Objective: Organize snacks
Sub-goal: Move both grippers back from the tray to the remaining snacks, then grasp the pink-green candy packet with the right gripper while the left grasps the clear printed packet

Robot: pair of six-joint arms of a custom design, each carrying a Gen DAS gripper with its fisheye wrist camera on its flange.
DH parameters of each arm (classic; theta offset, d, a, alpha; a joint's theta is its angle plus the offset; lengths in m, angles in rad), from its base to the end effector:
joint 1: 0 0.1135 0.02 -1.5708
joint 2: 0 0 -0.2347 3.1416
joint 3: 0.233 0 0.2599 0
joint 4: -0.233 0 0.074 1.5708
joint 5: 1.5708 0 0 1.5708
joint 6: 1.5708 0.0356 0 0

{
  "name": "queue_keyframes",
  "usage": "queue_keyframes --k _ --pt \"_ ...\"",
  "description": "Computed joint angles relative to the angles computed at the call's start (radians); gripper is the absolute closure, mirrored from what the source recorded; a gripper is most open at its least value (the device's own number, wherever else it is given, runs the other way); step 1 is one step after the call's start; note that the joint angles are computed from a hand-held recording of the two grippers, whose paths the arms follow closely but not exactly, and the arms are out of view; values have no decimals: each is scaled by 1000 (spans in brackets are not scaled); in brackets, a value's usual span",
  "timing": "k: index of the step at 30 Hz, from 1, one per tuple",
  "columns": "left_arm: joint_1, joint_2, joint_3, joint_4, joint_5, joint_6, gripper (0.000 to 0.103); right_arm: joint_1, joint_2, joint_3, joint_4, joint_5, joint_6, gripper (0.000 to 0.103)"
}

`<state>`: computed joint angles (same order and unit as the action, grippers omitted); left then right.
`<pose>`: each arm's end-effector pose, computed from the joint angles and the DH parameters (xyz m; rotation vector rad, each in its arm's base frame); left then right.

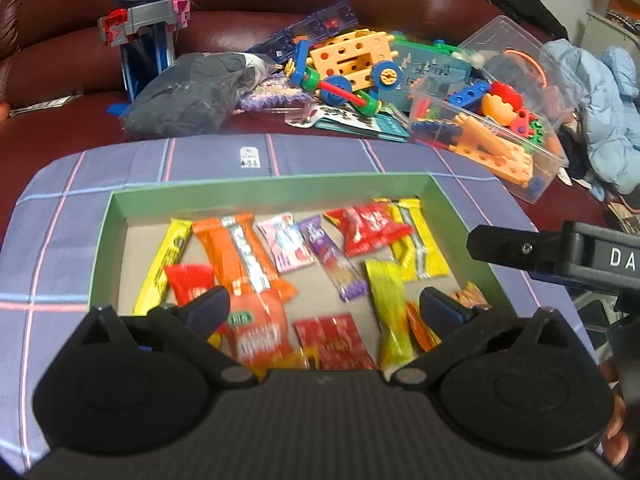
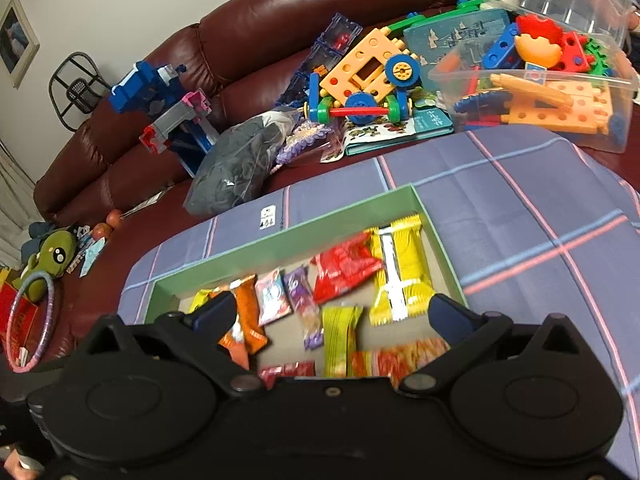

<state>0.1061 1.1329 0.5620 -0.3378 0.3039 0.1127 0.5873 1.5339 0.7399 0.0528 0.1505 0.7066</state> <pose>0.2319 0.0140 0.1547 0.1364 2.4386 -0.2797 0.2626 0.1684 0.1360 0.2180 2.3414 0.4824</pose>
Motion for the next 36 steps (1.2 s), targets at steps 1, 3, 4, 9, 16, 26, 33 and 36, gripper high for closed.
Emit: queue_keyframes --k 1,3,4,9,16,26,33,36 --pt "7 -47 -23 -26 8 7 0 13 -33 -23 -11 8 8 0" --pt "23 -136 -70 -76 25 31 0 36 -98 -70 -31 21 24 0" --pt "32 -183 -96 -104 31 46 0 50 -136 -99 -40 29 35 0" --pt "97 -362 -215 -227 60 126 0 117 -300 -238 -85 54 103 0" --pt "163 -466 -370 -250 43 241 0 214 -375 -391 -84 65 253 0" --pt "80 -433 -442 -123 11 228 11 383 -280 -483 -21 145 443 4" --pt "-109 -354 -458 -1 -34 166 38 372 -325 -523 -19 150 445 7" --pt "-146 -276 -458 54 -40 172 69 367 -334 -528 -21 149 444 17"
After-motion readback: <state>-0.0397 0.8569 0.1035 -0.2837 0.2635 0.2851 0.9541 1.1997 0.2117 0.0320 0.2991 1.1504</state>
